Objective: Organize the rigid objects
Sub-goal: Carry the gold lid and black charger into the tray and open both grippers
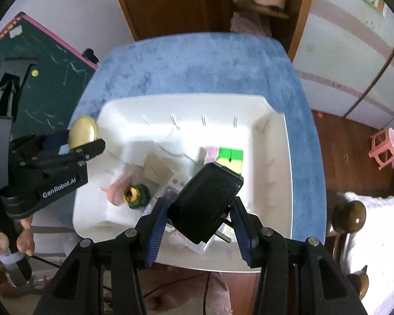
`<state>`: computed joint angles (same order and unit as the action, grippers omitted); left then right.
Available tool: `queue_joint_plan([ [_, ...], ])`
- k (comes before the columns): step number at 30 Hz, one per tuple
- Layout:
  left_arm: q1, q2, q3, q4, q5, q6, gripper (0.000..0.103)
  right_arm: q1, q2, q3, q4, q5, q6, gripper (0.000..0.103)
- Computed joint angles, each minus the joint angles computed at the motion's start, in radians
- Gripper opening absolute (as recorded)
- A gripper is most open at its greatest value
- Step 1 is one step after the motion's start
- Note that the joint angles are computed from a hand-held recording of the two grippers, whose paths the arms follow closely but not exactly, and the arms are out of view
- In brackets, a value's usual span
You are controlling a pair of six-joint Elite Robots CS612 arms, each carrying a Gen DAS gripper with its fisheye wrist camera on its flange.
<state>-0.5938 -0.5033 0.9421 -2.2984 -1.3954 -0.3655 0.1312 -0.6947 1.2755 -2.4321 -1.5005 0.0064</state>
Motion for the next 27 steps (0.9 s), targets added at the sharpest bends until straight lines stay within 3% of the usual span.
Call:
queue_joint_plan([
  [14,0.005,0.072,-0.108,0.117,-0.033,0.008,0.060,-0.001,0.045,-0.051,0.148,-0.025,-0.006,0.050],
  [16,0.006,0.077,-0.116,0.131,-0.041,0.007,0.061,-0.001,0.048,-0.053,0.144,-0.030,-0.008,0.054],
  [18,0.005,0.077,-0.115,0.133,-0.034,0.007,0.069,-0.001,0.047,-0.052,0.129,-0.029,-0.008,0.061],
  [22,0.003,0.068,-0.102,0.108,-0.033,0.013,0.090,-0.003,0.043,-0.050,0.093,-0.025,-0.001,0.061],
  [27,0.001,0.052,-0.094,0.100,-0.018,0.008,0.090,-0.008,0.028,-0.038,0.023,-0.009,0.013,0.061],
])
